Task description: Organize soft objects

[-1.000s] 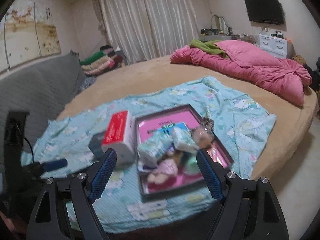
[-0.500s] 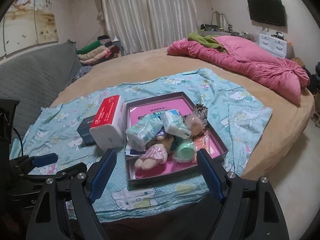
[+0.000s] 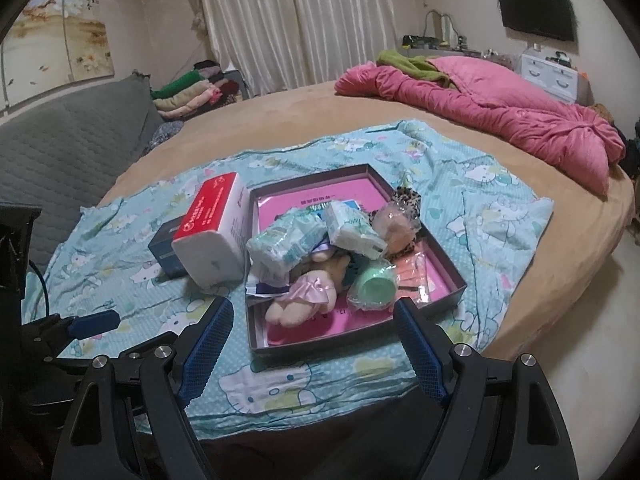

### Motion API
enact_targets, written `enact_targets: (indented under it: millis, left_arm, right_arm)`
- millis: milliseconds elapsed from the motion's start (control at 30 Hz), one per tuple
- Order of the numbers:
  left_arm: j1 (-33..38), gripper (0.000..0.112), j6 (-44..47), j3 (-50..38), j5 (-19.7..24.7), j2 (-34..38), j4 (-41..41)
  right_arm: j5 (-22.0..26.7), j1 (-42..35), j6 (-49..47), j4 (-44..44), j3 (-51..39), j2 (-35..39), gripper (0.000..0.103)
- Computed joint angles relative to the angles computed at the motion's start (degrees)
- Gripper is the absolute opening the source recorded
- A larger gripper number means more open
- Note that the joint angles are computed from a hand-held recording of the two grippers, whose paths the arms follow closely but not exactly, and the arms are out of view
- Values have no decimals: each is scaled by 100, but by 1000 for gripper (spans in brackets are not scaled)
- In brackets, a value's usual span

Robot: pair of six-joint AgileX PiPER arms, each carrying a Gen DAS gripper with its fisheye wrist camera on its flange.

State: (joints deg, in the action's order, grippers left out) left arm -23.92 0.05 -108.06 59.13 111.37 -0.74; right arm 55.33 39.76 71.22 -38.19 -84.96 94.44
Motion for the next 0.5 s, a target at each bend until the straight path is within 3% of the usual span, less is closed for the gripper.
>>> enact_targets:
  millis: [500]
  left_arm:
    - [-6, 84, -49, 10, -1, 25, 65]
  right_arm:
    - [-61, -26, 18, 20, 53, -3, 83]
